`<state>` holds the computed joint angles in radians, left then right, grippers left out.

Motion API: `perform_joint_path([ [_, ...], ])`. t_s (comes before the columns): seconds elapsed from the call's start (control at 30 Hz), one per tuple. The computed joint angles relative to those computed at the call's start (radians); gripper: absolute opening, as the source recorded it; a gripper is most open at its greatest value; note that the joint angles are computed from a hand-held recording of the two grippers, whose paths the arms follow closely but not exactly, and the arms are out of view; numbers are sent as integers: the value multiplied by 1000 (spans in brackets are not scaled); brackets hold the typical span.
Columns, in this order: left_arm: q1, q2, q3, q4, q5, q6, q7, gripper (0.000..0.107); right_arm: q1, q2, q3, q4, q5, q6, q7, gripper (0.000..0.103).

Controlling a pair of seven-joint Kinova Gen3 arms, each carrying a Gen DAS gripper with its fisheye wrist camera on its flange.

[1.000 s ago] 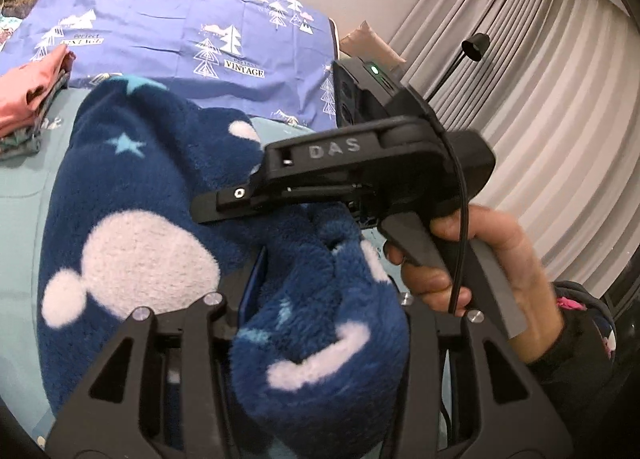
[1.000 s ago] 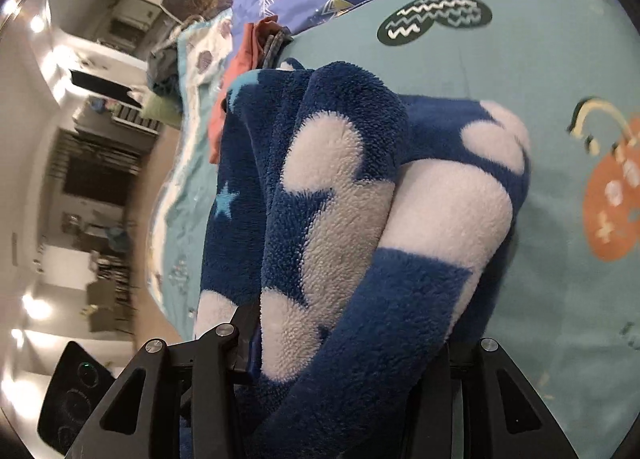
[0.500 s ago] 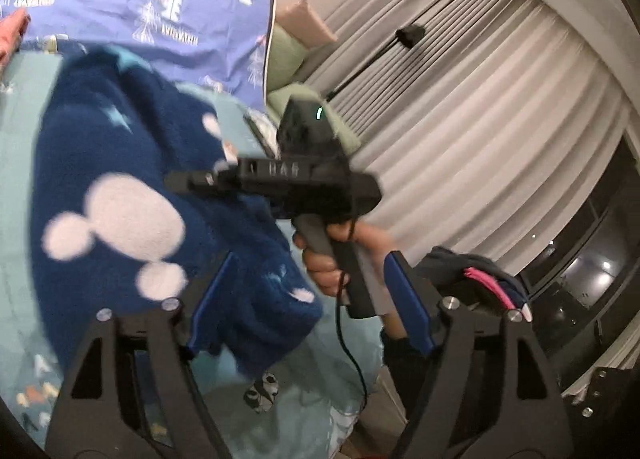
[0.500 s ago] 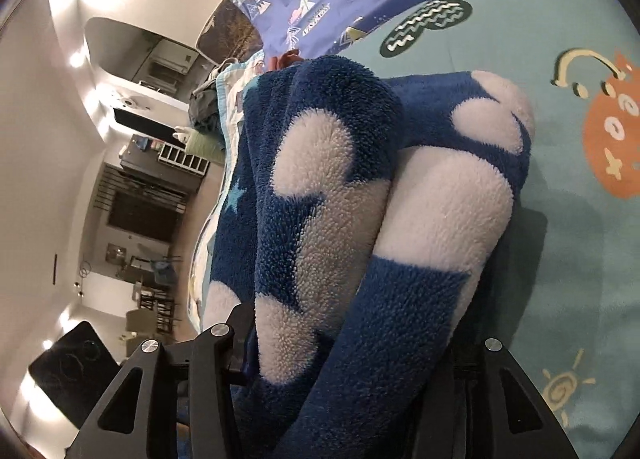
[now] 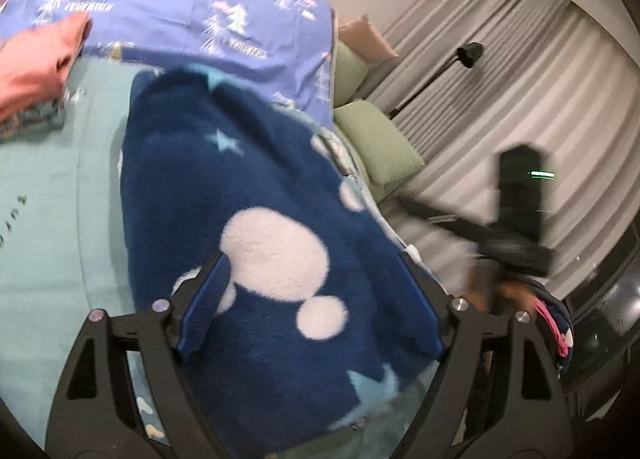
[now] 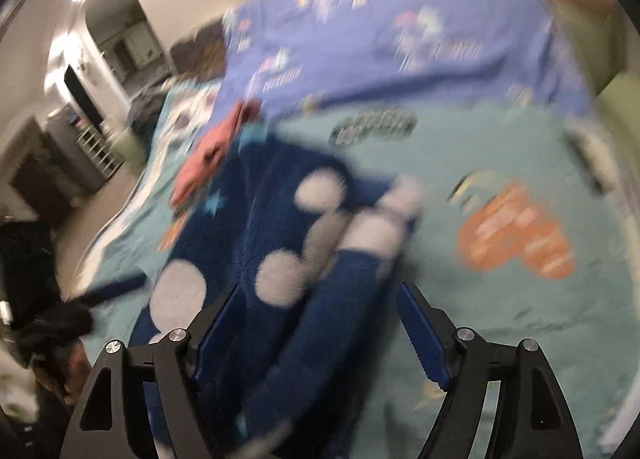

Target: Fold small clothes

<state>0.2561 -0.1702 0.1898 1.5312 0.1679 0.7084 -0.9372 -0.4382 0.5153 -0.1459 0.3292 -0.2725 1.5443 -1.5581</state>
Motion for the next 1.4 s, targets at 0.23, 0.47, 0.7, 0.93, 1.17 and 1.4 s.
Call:
perform_joint_path([
  [0.23,9,13,3,24,11,-50,-8,82,43,-103,-166,193,-36,-9,268,75],
  [0.47,39,-7,-61,85,149,-106,-110,82,100,-196,-248,495,130,-138,273,71],
  [0.7,-4,25,51,30,-29,-58,-9,82,233,-213,-263,627,-34,-201,281,70],
  [0.93,27,38,53,5,-120,-32,57,82,310,-281,-264,584,-163,-273,295,65],
  [1.17,59,7,-58,76,111,-101,-101,82,230,-165,-294,480,-140,-158,293,11],
  [1.4,22,1,-23,99,121,-129,-87,81,288,-169,-287,604,-210,-213,301,3],
])
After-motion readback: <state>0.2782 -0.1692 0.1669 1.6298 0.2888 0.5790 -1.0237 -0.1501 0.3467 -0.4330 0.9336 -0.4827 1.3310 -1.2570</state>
